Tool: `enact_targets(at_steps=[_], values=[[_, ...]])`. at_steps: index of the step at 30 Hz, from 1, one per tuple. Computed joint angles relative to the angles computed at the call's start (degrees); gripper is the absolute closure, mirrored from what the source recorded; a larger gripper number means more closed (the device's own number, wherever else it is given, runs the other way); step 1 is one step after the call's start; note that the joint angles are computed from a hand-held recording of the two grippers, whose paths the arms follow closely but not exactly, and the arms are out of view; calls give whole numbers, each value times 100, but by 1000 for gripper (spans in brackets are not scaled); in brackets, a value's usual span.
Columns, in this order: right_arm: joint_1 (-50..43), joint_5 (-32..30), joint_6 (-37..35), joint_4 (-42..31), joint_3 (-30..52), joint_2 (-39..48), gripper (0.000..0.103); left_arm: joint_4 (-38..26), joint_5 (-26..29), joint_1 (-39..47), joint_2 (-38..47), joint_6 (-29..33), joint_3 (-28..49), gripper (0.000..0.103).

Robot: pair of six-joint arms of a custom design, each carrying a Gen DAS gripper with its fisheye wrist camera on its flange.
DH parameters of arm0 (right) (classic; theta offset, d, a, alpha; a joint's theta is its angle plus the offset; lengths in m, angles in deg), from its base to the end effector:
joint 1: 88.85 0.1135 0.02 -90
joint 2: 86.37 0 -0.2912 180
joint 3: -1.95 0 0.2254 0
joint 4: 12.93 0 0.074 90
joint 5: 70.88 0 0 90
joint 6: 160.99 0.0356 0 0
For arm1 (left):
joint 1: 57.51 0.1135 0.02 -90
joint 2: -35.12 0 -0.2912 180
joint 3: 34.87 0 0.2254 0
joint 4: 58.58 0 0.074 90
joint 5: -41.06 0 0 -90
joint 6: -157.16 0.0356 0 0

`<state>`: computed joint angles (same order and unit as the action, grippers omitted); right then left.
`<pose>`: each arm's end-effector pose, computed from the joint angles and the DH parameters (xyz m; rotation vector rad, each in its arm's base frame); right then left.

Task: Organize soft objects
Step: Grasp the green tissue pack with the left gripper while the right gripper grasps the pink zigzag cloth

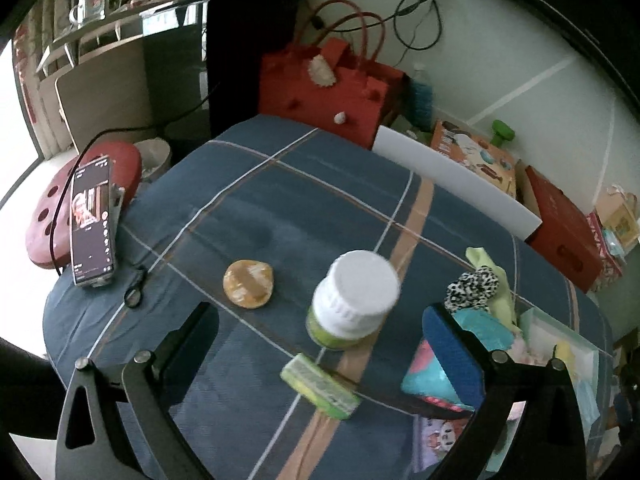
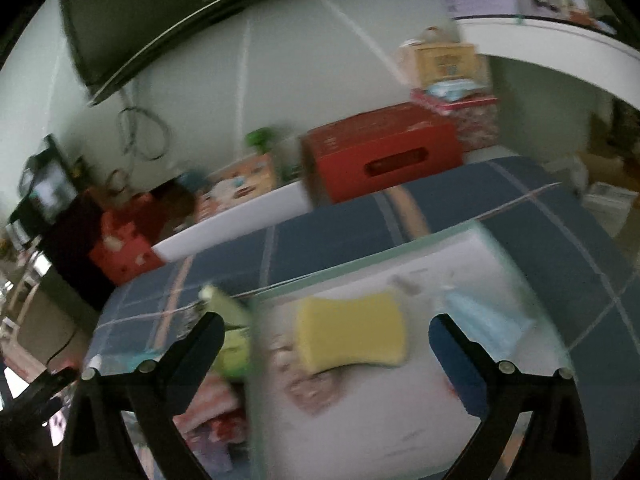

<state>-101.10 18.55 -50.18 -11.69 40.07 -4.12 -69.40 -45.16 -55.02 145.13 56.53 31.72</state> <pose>0.2178 -0.0469 0.1705 0.6555 2.2264 0.0870 0.3471 0.0127 0.1433 -0.2612 2.5066 -0.1407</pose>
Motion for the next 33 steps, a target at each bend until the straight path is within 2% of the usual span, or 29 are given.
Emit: enact_targets(at_steps=[8,15,19,22,25,28,29,33], values=[[1142,-427,284,349,77,510,0,-121,161,235,160,234,-12,1],[2012,-161,239,229,400,1295,0,-395,311,185,729,118,178,2],[2015,-51,210,206,451,1501,0,-524,268,190,986,-15,299,2],[1977,181,144,253,329,1272,0,-625,285,192,1179,-87,415,2],[1823,53,54,309,310,1297,0,-720,124,106,1385,-62,538,2],[1709,-143,-24,384,386,1610,0,-829,220,84,1565,-63,682,3],[1711,-157,-57,362,433,1706,2,-849,280,106,1610,-64,714,4],[1772,-146,-141,281,603,2035,21,-924,397,120,1717,-58,790,19]])
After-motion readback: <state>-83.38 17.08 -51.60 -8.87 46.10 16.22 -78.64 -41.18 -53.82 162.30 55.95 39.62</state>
